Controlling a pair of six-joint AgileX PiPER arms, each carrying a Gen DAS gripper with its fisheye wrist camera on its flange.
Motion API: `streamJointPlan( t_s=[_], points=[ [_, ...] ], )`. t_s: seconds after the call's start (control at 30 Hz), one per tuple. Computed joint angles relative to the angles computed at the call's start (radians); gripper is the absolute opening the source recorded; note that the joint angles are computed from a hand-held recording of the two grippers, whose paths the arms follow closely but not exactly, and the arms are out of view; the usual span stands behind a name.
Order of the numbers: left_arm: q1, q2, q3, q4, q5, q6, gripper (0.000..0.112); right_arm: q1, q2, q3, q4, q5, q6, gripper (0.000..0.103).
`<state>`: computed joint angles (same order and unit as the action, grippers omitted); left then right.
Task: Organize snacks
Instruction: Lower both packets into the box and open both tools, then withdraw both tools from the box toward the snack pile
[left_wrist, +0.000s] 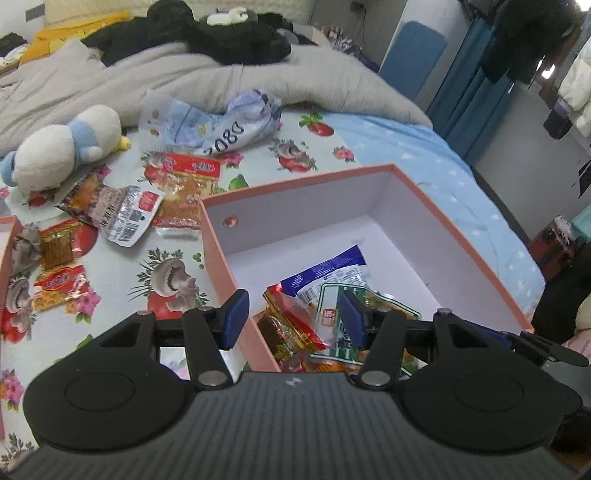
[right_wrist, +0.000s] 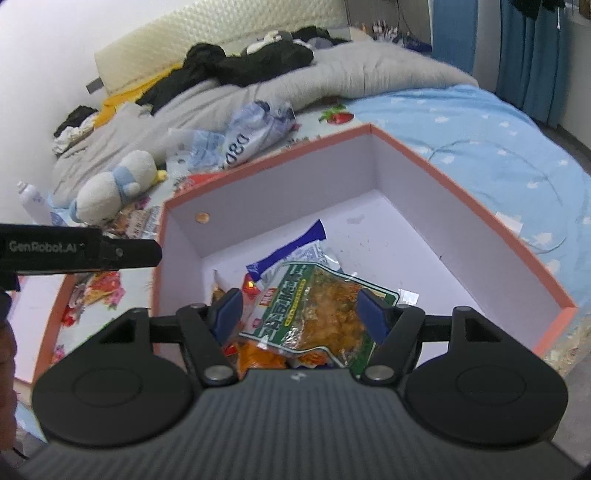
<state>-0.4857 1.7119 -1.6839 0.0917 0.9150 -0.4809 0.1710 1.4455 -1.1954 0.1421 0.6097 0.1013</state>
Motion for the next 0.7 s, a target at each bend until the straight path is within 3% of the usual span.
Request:
streamJointPlan(
  t_s=[0.37, 0.57, 0.7],
  points=[
    [-0.106, -0.336, 0.256, 0.186, 0.017, -0.207, 0.061, 0.156, -0.221, 0.090, -0.133, 0.022, 0.155, 0.070],
    [-0.203, -0.515, 0.369, 0.316, 0.092, -0.353, 0.060, 0.298, -0.322, 0.135, -0.266, 0.034, 0.306, 0.070],
    [-0.320, -0.612, 0.413, 0.445, 0.195, -0.487, 0.061, 0.375, -0.371, 0.158, -0.307, 0.036, 0.358, 0.070]
  ],
)
